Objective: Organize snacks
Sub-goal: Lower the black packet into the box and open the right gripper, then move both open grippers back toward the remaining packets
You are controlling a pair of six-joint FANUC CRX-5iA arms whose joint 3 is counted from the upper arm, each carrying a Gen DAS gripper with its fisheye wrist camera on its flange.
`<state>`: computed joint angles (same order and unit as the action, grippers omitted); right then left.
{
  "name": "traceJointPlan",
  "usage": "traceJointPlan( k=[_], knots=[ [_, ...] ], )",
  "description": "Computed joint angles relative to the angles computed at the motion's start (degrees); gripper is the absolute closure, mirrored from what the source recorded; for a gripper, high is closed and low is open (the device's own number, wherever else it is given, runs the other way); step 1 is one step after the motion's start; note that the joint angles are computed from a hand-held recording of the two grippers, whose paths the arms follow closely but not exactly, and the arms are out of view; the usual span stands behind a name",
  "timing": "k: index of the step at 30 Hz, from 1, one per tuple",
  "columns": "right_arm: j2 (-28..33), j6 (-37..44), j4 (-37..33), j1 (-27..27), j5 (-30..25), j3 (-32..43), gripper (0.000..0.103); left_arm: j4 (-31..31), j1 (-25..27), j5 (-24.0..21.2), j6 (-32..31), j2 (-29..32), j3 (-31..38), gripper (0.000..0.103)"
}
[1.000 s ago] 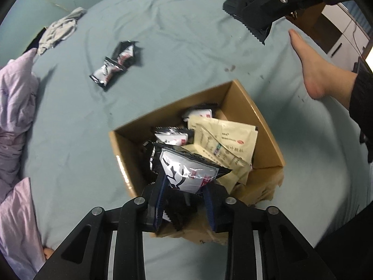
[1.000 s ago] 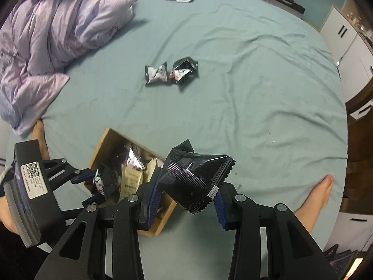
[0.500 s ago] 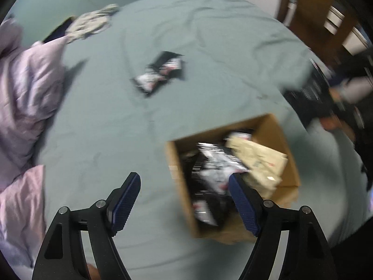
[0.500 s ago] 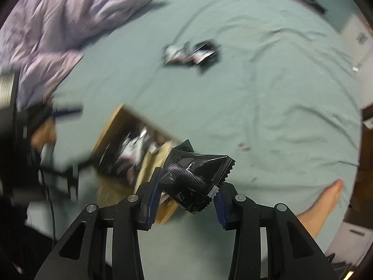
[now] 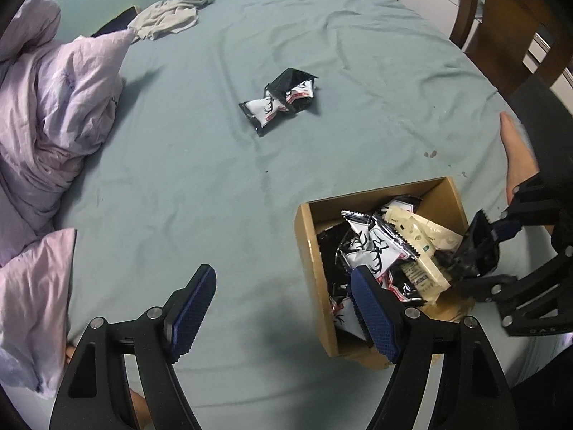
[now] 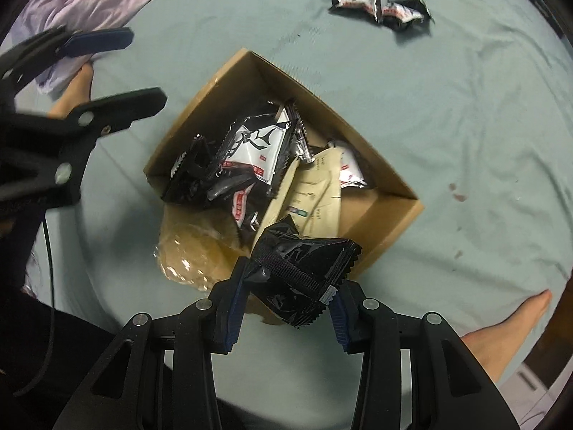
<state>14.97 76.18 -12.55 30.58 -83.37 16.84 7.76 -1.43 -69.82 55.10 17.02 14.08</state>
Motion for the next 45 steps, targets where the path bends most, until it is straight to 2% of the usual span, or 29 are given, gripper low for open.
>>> traceJointPlan(
  k=[3,5,8,19,30,37,41,45],
  knots=[
    [1.42,-2.61,-4.44,-2.42,-1.9,2.24,0.057,0.27,-0.27,0.62,-0.8,-0.43,-0.51,0.024],
    [1.34,-3.36,-5.07,-3.24,-1.67,2.32,0.047,0.34,-0.33,0.63,-0.92,-0.53,-0.63,0.024],
    [0.72,-5.06,-4.45,-4.34,-0.48,1.78,0.04,0.07,-0.54,0.31,-0.55,-0.23,-0.16,0.024],
    [-4.74,-15.61,2.42,-5.75,4.1,-4.78,0.04,-1.02,-1.6,-1.64,2.08,1.82,2.53,0.024],
    [-6.53,-17.63,4.57,-5.5,6.27,-6.91,0.04,-2.78,-2.78,-1.21,3.04,2.96,4.07,0.024],
    [-7.06,-17.53,6.19,-5.86,8.85,-8.52,0.04,-1.26,-2.09,-5.92,9.71,8.65,11.8,0.024],
    [-6.51,-16.87,5.45,-6.59,9.14,-8.56,0.04,-0.87,-1.85,-6.9,14.1,11.63,15.96,0.024],
    [-6.89,-14.15,3.76,-8.09,9.96,-8.69,0.04,-5.96,-3.72,-6.04,16.55,14.43,20.79,0.024]
  ],
)
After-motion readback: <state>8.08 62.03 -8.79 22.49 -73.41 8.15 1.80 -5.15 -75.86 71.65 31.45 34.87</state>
